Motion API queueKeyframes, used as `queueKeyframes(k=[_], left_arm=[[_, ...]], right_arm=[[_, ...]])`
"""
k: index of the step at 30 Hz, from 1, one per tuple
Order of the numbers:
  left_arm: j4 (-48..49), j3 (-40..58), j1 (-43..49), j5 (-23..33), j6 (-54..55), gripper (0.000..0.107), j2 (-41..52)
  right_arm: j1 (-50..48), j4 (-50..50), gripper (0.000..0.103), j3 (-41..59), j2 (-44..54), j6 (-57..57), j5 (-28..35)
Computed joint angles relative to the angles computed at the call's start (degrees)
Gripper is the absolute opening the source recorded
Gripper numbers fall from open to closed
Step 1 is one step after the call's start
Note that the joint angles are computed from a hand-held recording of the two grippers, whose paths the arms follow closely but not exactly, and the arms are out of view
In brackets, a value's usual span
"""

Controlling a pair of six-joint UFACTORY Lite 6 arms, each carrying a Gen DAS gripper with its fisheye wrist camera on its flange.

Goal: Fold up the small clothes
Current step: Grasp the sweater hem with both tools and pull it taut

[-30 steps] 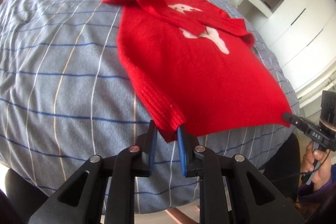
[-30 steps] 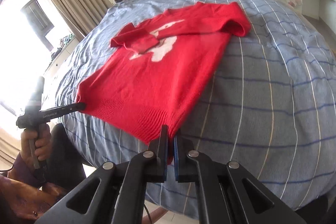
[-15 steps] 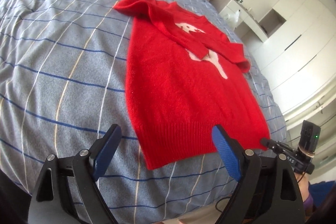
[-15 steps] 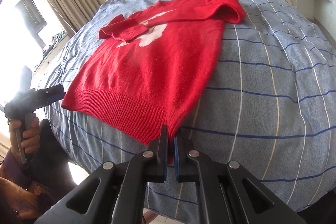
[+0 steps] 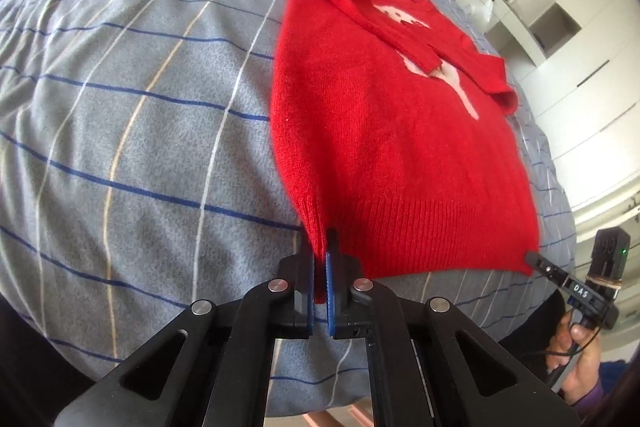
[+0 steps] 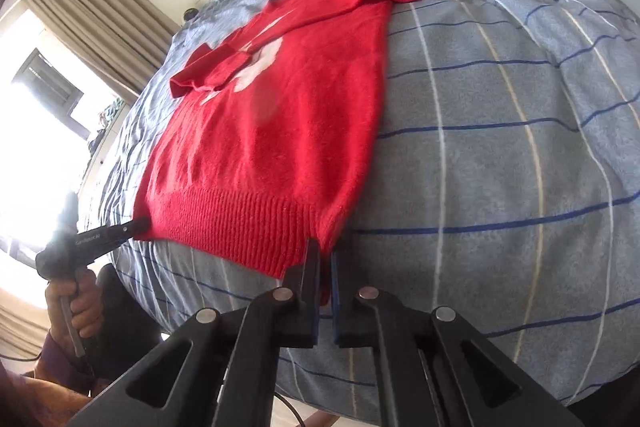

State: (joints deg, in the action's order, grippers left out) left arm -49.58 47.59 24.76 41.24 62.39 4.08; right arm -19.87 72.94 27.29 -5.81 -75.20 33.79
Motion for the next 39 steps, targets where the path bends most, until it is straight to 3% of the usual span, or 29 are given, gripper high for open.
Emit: queueKeyframes(k=[5, 8, 10, 14, 17, 25, 35, 37, 39], left_arm=[[3.59, -5.23, 2.00, 1.37, -0.72, 0.001, -8.92], [4.36, -7.99, 0.48, -2.44, -0.80, 0.001, -9.81], [2.74, -7.87, -1.56, -6.46, -0.63, 0.001, -5.80], [-3.73, -8.32, -1.09, -8.69, 4.74, 0.001, -1.93], [-6.99, -10.39, -0.54, -9.56, 9.06, 0.002, -3.25], [-9.20, -13.59, -3.00, -13.72, 10.57, 0.003, -6.78], [-8.59, -16.12, -4.72, -16.38, 8.79, 0.007, -10.40], [-5.89, -16.77, -5.44, -16.99, 6.13, 0.013, -12.06], [-0.22, -17.14, -6.74, -17.68, 0.39, 0.036, -14.00]], right_arm=[[1.90, -19.55, 0.003, -1.09, -10.16, 18.69, -2.97], [4.86, -25.70, 0.003, -2.30, -13.73, 25.16, -4.68], [6.61, -23.65, 0.003, -2.16, -9.58, 23.41, -9.02], [8.03, -6.11, 0.003, -1.25, 1.71, 6.78, -15.90], [10.18, -6.88, 0.003, -1.92, 0.40, 8.50, -18.32], [9.06, 8.00, 0.003, -5.75, -2.08, -5.75, -18.39], [6.33, 8.60, 0.004, -8.75, -6.10, -7.38, -16.26], [6.44, 7.79, 0.010, -8.87, -6.45, -6.44, -15.80], [6.14, 3.26, 0.017, -8.55, -6.78, -2.22, -14.90]])
